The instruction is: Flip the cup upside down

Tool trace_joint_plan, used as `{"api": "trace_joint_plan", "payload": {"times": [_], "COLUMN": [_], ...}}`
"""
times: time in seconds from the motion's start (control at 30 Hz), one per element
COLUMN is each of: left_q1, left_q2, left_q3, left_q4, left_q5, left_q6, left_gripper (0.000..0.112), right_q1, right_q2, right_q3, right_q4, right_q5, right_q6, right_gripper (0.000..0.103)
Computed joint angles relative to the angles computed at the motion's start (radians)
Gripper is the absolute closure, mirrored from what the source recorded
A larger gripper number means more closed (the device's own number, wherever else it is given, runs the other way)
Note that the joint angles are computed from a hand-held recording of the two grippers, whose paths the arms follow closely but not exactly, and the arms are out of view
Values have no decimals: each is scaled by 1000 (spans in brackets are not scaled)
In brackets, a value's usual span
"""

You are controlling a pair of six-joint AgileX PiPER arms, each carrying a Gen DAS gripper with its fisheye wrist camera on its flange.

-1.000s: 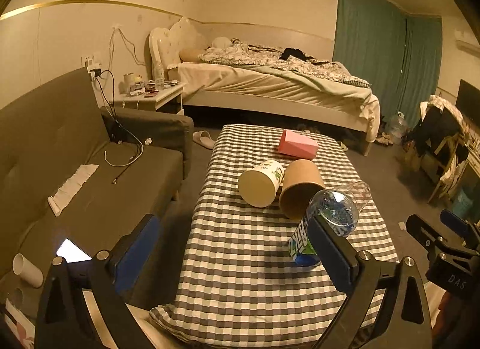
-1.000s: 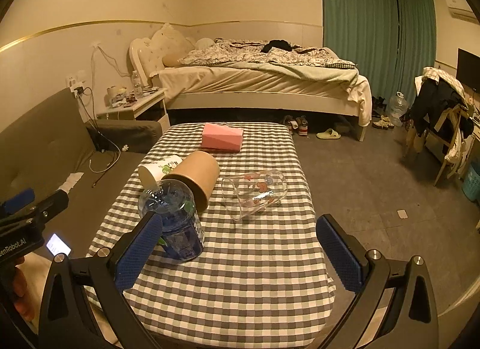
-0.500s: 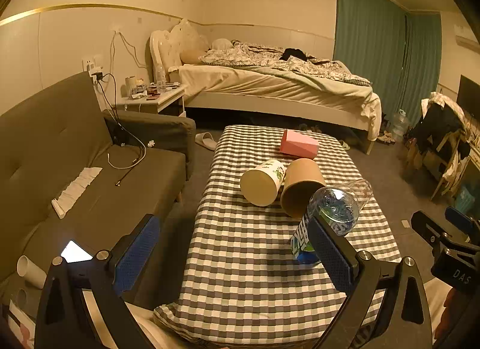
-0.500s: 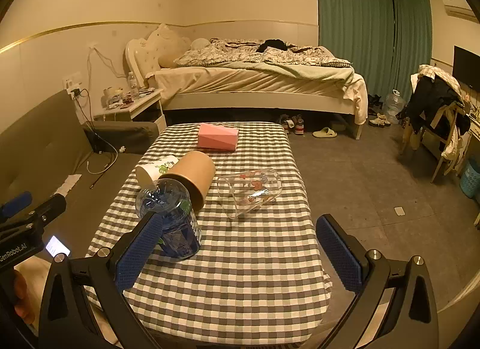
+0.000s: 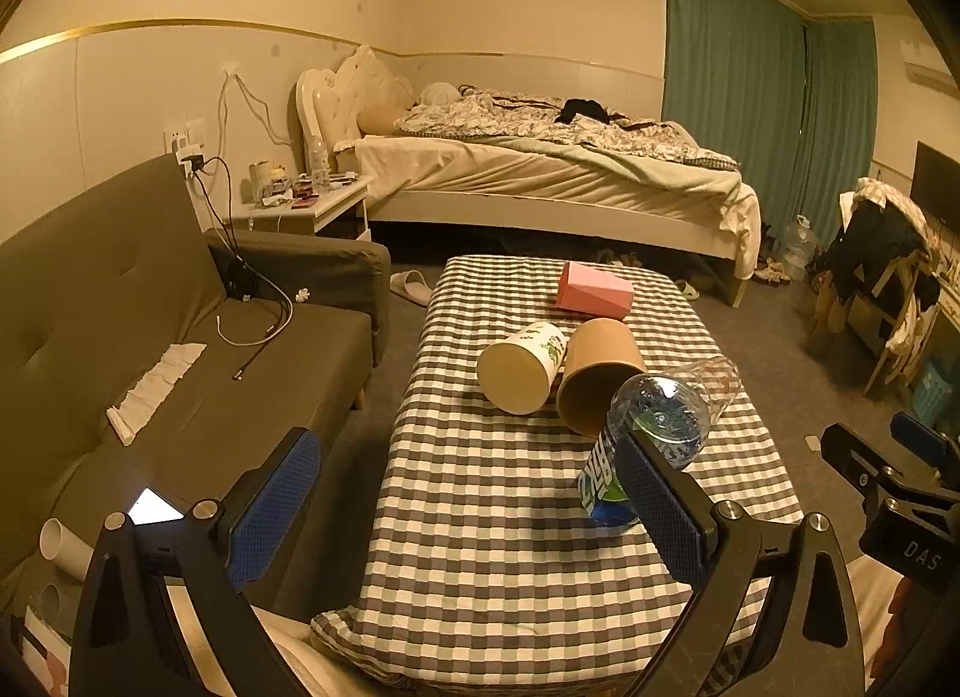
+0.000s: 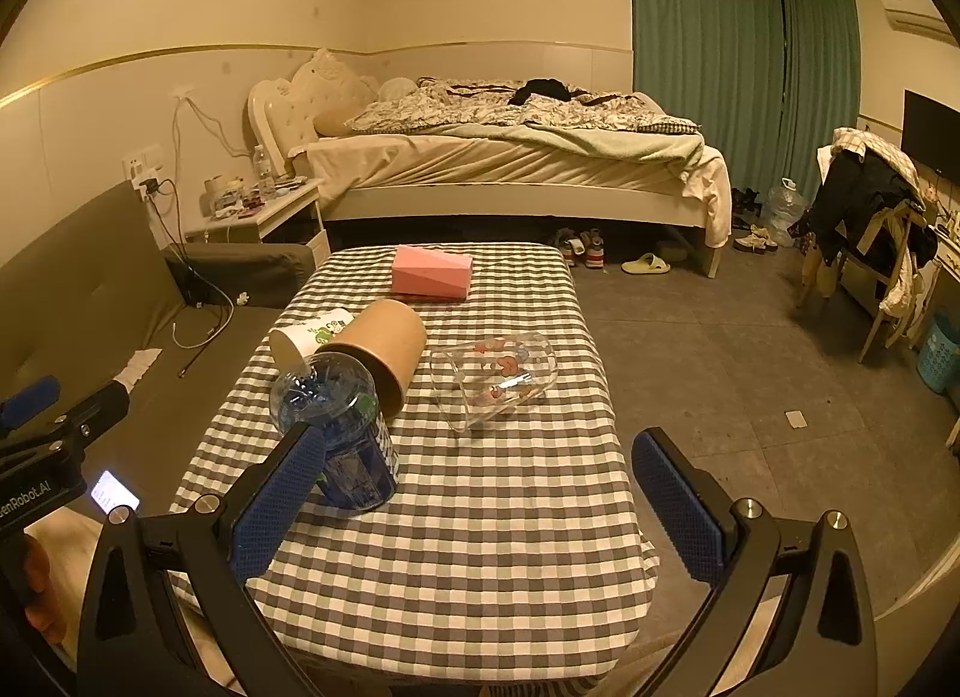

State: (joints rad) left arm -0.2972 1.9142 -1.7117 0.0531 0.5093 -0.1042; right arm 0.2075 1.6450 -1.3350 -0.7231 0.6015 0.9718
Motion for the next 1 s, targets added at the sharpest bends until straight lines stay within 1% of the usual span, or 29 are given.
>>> {"api": "trace_joint_plan", "payload": {"times": [1.0], "left_q1": [-2], "left_q2": [0], "left_q3": [-5], "left_q4": [-1], "left_q5": [10], "left_q6": [7], "left_gripper": [11], "right_q1": [-4], "right_q2": [3], "right_q3": [11], "right_q4": [8], "right_q5": [-5], "right_q6": [0], "right_gripper": [0]}}
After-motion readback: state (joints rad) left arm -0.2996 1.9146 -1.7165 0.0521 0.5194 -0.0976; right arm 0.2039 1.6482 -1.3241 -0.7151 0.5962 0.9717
